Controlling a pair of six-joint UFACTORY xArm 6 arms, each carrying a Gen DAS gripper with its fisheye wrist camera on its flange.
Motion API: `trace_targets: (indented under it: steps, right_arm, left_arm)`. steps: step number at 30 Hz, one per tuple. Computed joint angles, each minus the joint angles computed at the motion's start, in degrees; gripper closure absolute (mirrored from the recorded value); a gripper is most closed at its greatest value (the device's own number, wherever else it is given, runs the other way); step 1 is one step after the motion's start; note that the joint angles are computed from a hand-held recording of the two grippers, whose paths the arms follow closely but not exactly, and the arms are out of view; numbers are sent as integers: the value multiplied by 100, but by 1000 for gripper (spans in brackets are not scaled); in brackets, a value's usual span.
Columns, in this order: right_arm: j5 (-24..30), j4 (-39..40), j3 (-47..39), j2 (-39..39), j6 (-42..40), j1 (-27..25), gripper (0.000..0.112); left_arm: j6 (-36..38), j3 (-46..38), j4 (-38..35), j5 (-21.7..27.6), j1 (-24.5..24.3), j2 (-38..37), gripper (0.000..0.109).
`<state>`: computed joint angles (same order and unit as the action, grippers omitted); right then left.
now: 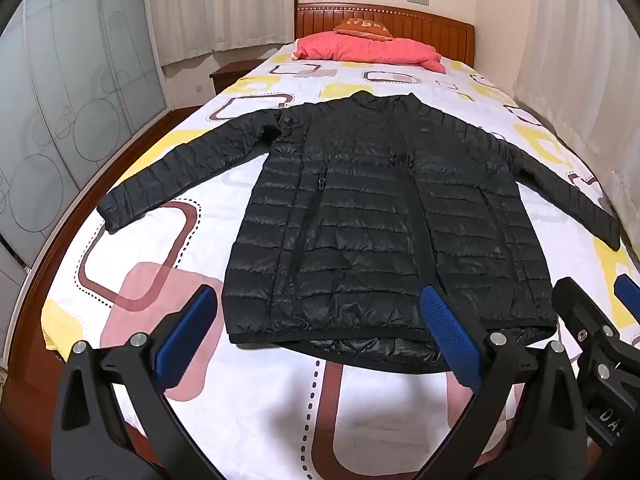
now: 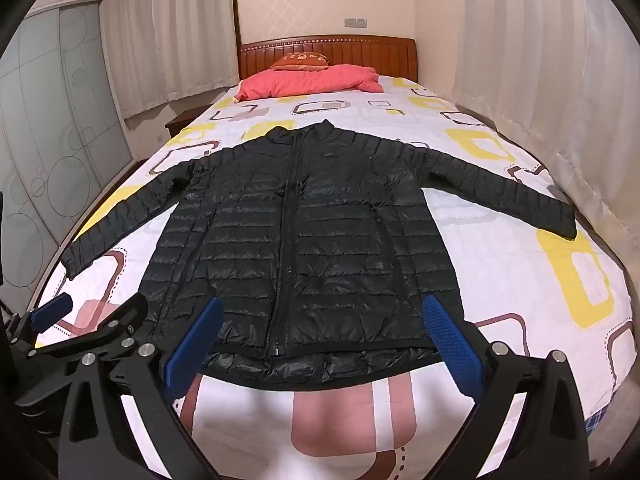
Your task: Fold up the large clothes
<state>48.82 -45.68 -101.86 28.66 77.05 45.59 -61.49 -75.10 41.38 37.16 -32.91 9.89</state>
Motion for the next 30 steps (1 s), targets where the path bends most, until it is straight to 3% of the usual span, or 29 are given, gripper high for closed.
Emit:
trace_targets:
  steps: [30]
  right_arm:
    - [65,9,42,-45,7,38,13]
  left_arm:
    - [-27,35,6,-67,12,-26,7]
